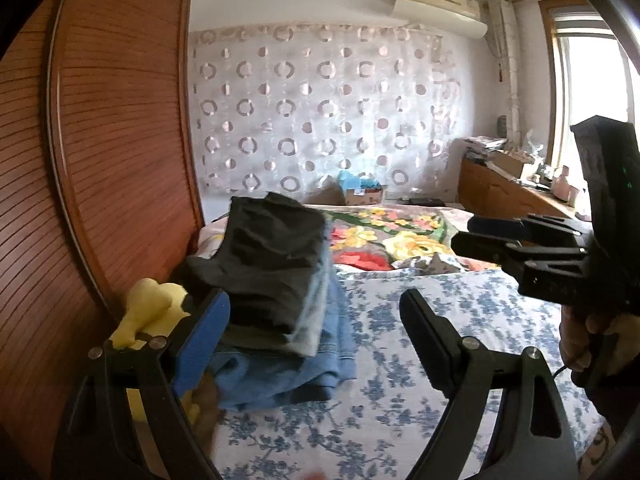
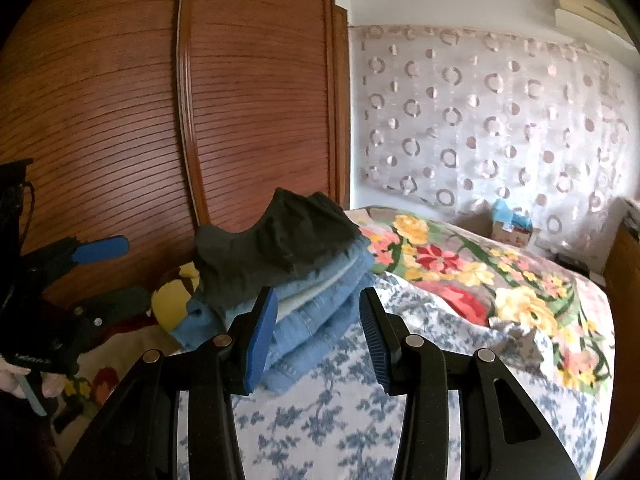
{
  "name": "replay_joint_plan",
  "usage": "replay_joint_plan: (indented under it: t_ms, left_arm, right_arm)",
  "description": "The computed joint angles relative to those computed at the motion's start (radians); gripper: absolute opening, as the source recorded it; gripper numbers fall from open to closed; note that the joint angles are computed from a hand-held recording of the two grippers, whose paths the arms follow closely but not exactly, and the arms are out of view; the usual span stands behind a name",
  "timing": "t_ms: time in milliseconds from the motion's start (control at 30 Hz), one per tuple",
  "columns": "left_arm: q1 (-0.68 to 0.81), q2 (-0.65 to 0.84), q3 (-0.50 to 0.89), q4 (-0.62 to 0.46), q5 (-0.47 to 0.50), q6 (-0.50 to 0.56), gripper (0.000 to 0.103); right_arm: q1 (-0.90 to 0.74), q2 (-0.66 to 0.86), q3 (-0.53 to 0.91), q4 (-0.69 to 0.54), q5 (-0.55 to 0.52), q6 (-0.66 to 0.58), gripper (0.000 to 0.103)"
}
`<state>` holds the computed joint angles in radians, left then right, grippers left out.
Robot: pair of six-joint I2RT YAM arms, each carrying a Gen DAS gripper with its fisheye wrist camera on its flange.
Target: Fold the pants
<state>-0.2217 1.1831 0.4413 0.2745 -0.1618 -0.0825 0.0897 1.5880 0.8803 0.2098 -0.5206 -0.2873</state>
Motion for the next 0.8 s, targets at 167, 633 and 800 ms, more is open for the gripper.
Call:
replay_joint_plan:
  t_ms: [167, 633, 800]
  left_arm:
    - [-0.051, -0.05, -0.006, -0.041, -0.001, -0.04, 0.087]
    - [-0.366, -0.199, -0.068, -0.146, -0.22, -0.117, 0.087]
    - [-0.446, -0.229, -0.077, -0.183, -0.271, -0.153, 0.087]
  right_arm:
    - [-0.026, -0.124, -0.107, 0.007, 0.016, 0.02, 0.045]
    - [0.0, -0.564, -0.425, -0.065, 0.167, 0.123, 0.052]
    - [0.008, -0.738, -0.505, -0.154, 0.205, 0.158, 0.054]
